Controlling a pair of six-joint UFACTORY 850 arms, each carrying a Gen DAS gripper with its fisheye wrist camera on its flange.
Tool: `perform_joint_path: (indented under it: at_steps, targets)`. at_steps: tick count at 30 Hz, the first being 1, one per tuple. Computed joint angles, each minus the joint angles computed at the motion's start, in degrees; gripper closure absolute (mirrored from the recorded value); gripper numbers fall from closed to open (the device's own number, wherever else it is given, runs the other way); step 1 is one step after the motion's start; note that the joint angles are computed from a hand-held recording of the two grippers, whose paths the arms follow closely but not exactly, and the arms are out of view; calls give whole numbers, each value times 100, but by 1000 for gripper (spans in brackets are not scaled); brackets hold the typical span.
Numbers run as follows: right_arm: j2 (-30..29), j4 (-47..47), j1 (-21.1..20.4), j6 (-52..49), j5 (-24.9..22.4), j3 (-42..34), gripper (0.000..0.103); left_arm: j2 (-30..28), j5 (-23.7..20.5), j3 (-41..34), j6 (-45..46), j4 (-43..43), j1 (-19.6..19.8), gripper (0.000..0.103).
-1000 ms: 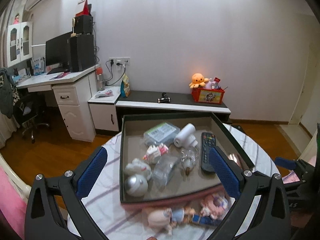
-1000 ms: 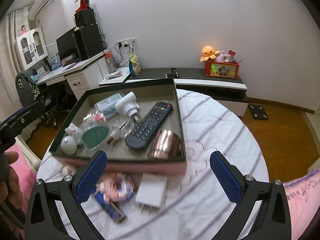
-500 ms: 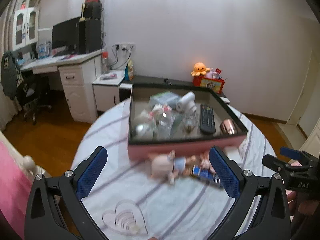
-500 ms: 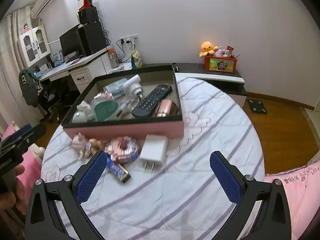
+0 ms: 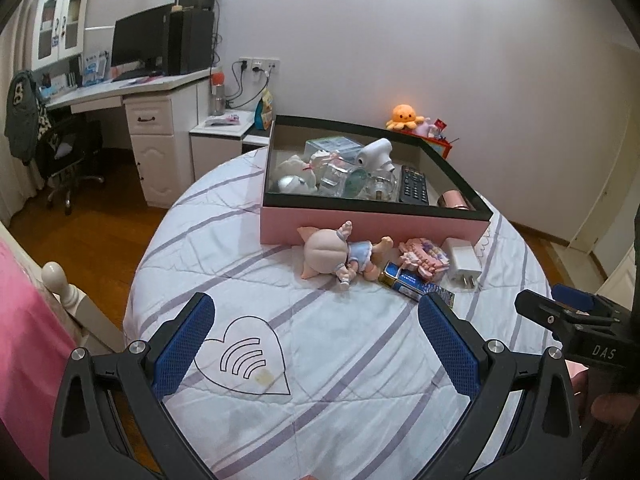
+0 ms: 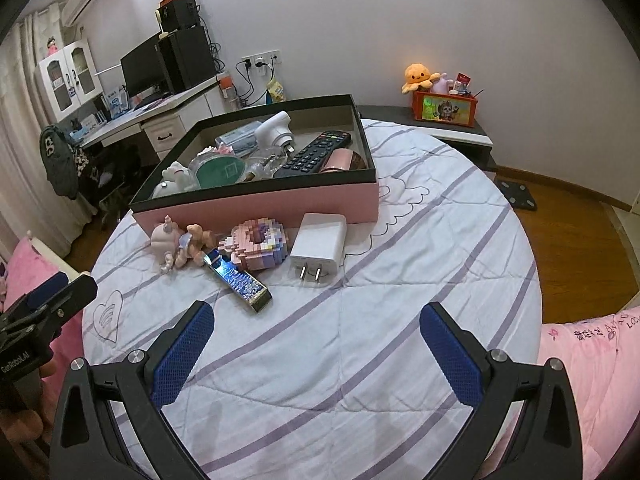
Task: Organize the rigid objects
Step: 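Move both tools back toward the doll and white charger, then grasp the doll with the left gripper while the right grasps the white charger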
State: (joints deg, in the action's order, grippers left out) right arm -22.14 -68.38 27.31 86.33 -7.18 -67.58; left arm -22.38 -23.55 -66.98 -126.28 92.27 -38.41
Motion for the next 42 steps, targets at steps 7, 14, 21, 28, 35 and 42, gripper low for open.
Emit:
perform_joint_path:
  at_steps: [7,14,21,28,35,42]
  targets:
    - [-12,-28,-20,74,-5,9,0,-45,34,-41,64,-37,0,0]
    - [-151,829,-54,-785,8,-119,0,-202,135,-226,372,-275,47,0]
    - [-410,2060,-112,-2035,-61,-398,0,-650,336,-779,1178,-919,177,0]
    - [-800,3388,-224,-3347,-263,-834,0,-1223,541,-1494,2508,-2125,365,0]
    - [-1179,4276,-290,-4238,-442,-1280,0,-1683,471,-2079,3698,-3284,467,0]
    - [-1539,4062,-268,-4098,-796,-1702,0,-1985,316,-2434,4543,-4250,548,0]
